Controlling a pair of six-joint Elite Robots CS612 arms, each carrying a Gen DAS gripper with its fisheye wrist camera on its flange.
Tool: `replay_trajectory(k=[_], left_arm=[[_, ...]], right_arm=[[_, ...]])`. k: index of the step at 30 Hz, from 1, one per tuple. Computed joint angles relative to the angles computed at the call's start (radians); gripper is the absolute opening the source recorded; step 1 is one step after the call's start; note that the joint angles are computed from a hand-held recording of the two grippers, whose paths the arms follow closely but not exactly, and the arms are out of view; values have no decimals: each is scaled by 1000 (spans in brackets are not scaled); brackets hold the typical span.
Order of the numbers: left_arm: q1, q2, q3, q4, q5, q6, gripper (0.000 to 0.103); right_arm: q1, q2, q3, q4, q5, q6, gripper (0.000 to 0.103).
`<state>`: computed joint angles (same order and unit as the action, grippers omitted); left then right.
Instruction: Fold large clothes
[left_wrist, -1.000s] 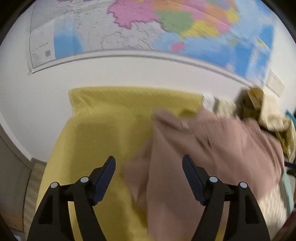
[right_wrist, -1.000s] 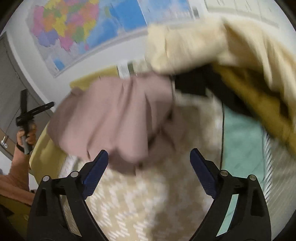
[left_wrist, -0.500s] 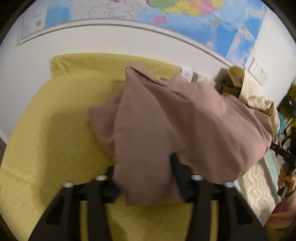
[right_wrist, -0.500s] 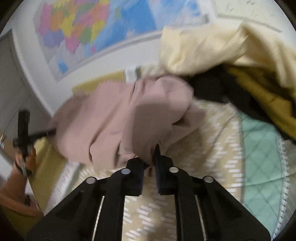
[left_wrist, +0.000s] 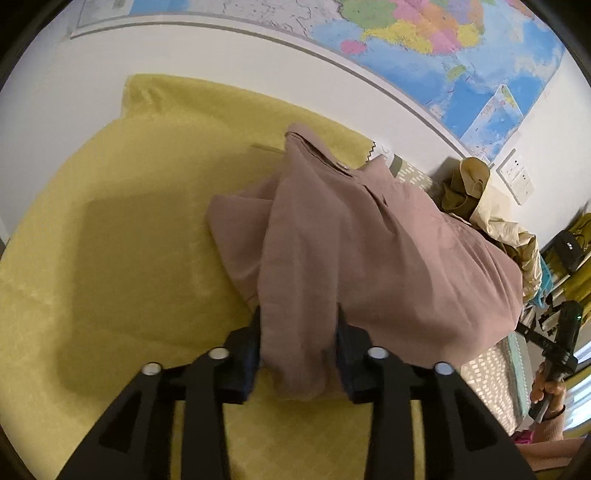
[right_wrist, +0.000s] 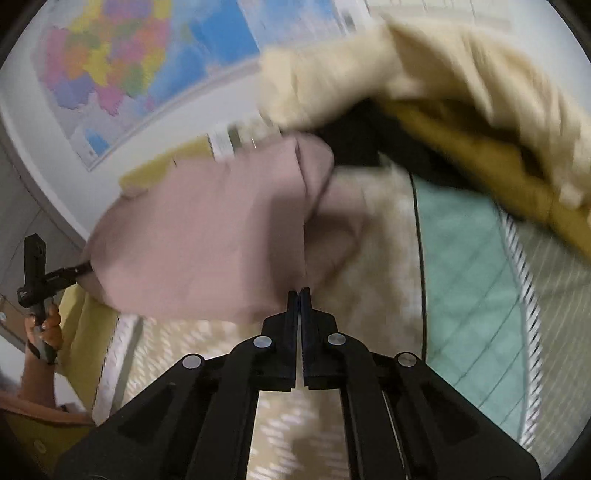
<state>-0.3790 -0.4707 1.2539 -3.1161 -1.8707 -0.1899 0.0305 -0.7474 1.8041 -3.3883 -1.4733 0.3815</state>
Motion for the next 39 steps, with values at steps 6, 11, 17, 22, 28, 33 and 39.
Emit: replay_trajectory(k=[6,11,17,22,28,33,39], left_arm=[[-18,-19,43,-40,86,27,63],[-31,-11,27,-26,116,46,51],[-37,-6,1,-38,161,-2,18],[-25,-6,-11,-7,132,-49,15],[-24,-8,9,-27,113,-20,63],[-34,-8,6,-38,97,55,69],[-43,25,-62,68,131,9,65]], right_arm=[[-41,0,52,-144,96,98,26],[-32,7,28,-176,119,70,82],[-26,54,-72,-51,164,59,35],[-3,43,-86,-60,134,-1,12],[-31,50,-92,19,170,72,34],[-36,58,-80,-52,178,114,65],[-33,82,-114,-32,214,117,69]])
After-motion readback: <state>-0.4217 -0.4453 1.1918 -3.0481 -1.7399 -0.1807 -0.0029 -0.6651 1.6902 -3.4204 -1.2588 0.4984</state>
